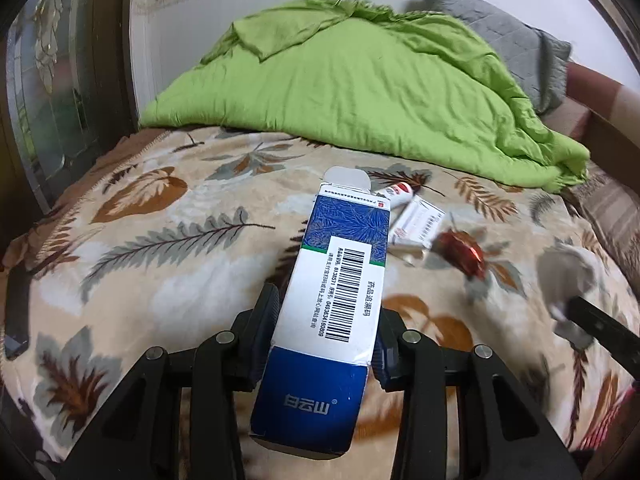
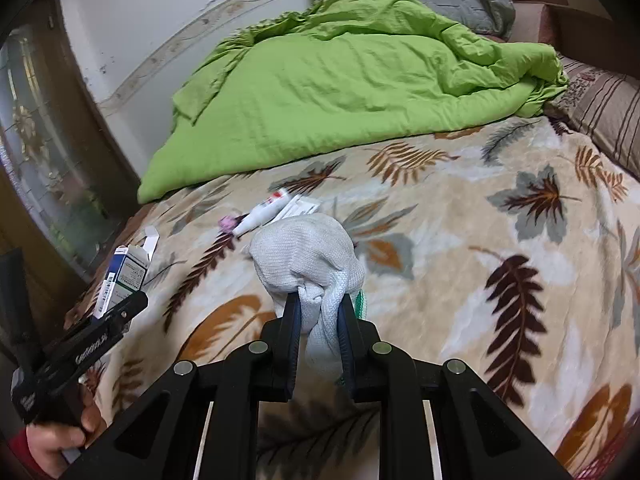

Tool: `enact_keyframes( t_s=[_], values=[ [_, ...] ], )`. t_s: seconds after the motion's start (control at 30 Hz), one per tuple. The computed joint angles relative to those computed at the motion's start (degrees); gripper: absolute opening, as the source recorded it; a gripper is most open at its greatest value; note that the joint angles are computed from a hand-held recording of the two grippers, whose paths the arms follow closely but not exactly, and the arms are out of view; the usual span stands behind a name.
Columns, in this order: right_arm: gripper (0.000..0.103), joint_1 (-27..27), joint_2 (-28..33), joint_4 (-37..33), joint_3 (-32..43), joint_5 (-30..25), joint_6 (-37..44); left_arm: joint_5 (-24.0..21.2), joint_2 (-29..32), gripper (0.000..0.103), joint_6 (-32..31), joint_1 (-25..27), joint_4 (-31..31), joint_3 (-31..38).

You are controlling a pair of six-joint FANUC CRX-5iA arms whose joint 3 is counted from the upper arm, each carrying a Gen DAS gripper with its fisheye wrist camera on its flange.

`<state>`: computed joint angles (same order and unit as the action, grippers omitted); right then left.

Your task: Collect trash

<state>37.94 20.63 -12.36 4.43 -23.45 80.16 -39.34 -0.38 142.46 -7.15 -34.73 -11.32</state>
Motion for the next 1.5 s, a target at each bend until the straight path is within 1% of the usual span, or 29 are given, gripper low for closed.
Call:
enact_keyframes(
  t_s=[0.03,0.07,0.13,0.2,0.33,0.5,0.63,0.8,1.03,1.5],
  values=[
    [0.019,0.1,-0.3,-0.4,-0.3,0.0,0.5,-0.5,-0.6,0.04,1.0,-0.9,-0.9,-0.4],
    [0.019,0.7,-0.9,1.5,-1.7,1.4,-0.8,-1.3,-1.1,0.04,2.9,-2.3,-2.6,-0.7],
    [0.019,1.3,-1.7,3.2,-3.4,3.5,-1.6,-4.0,-1.1,0.04,7.8,-5.8,-7.9,-0.3],
    [0.019,1.9,-2.2,4.9,-4.5,4.5,-2.3,-4.1,-1.2,0.04,8.0,-6.3,-8.6,-0.3],
    [0.019,1.6,-2.4,2.0,-4.0,3.7,0.4,-4.4,-1.2,0.04,10.1,-6.5,-9.2,-0.5],
    [0.019,1.0,-2.4,0.4,-3.7,3.4,0.7,-7.5,0.4,0.04,12.9,-8.6,-12.5,1.3],
    [0.019,1.1,-2.5,0.5,-3.8,3.7,1.1,-9.7,1.2,0.04,14.2,-10.0,-14.3,2.2],
    [0.019,1.4,-2.6,1.4,-4.3,4.2,0.1,-10.1,1.2,0.04,14.2,-10.4,-14.9,2.4],
    [0.019,1.3,-2.7,0.9,-4.3,4.1,0.1,-10.5,1.3,0.04,14.4,-10.6,-15.0,2.6],
    [0.019,1.0,-2.1,-1.4,-2.9,2.9,2.8,-9.7,2.0,0.04,12.3,-10.3,-14.2,3.1]
  ],
)
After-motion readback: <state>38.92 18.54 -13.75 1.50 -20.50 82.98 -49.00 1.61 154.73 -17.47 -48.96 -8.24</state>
